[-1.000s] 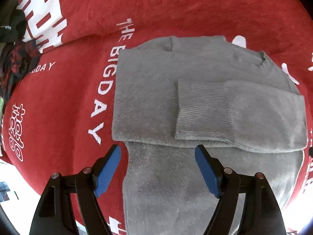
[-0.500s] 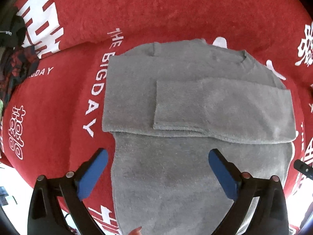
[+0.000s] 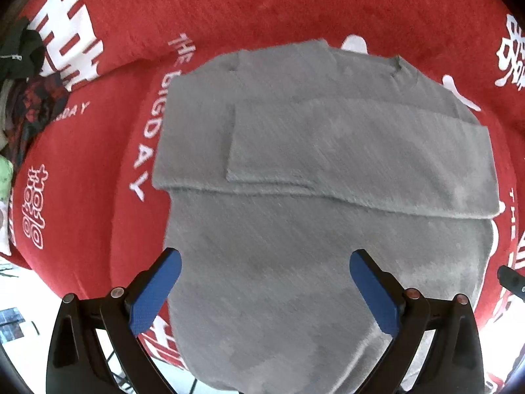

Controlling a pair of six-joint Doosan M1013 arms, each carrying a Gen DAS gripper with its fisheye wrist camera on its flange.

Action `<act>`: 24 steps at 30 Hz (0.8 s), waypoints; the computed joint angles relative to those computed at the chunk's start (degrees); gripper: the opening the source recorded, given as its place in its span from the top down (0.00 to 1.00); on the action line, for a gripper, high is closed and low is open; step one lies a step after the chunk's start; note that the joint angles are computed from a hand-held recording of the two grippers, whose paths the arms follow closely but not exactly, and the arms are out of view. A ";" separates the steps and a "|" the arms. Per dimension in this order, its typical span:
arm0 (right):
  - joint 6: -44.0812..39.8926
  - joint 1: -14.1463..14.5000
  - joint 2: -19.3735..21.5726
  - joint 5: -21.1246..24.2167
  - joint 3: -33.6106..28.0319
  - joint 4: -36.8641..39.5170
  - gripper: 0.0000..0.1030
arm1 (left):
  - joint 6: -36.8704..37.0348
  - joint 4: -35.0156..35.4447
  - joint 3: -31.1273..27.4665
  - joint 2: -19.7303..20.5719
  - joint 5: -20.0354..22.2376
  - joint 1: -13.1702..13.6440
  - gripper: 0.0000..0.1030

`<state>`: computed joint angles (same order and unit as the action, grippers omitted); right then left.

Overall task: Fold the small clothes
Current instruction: 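Open both grippers and move them toward the sweatshirt hem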

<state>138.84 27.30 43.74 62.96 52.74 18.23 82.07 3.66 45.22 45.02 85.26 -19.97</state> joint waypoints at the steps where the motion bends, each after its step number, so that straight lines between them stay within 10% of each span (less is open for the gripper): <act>1: -0.64 -0.10 -0.24 -0.24 0.54 0.60 0.40 | -0.53 -0.34 0.60 -0.33 -0.09 -0.08 0.00; 24: 0.18 3.31 -2.20 -3.49 6.18 4.28 0.40 | 1.75 -3.78 19.74 -10.61 -6.40 2.56 0.00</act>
<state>139.02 30.61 41.53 59.48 58.92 22.51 83.82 -0.11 64.97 34.40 78.86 -17.41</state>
